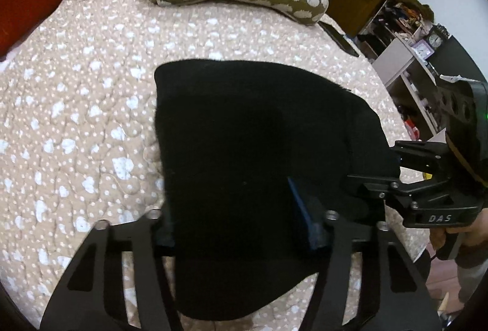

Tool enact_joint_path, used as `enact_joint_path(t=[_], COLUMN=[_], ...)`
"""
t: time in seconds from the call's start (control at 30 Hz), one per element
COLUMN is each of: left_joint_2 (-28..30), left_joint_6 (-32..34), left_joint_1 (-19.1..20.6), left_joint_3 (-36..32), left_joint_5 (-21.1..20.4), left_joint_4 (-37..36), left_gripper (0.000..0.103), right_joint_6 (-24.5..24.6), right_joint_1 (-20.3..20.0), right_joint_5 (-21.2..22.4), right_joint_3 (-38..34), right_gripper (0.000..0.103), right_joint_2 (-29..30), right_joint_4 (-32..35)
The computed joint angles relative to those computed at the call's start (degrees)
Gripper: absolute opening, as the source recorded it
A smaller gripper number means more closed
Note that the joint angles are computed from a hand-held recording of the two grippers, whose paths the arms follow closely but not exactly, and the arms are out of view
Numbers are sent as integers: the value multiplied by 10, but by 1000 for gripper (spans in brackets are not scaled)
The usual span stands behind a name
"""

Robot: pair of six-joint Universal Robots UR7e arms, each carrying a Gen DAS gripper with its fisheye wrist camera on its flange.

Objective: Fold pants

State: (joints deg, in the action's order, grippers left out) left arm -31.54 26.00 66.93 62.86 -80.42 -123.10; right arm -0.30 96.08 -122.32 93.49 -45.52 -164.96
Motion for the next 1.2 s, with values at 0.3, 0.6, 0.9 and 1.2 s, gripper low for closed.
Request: enact_joint_path(t=[0.3, 0.6, 0.9, 1.2], left_joint_2=[31, 105, 46, 0], left_joint_6=[8, -24, -5, -6], left_joint_1=[-14, -8, -14, -18], left_joint_3=[-60, -168, -58, 15], left_joint_5=[4, 45, 73, 107], left_joint_4=[-15, 32, -66, -134], left_gripper=[43, 63, 71, 71], right_joint_6=[-57, -88, -72, -40], right_joint_1=[19, 14, 32, 55], right_joint_5=[-61, -159, -197, -201], right_joint_3=[-58, -174, -162, -131], right_gripper=[39, 45, 50, 50], right_joint_2=[27, 106, 100, 78], right_joint_4=[-15, 25, 23, 79])
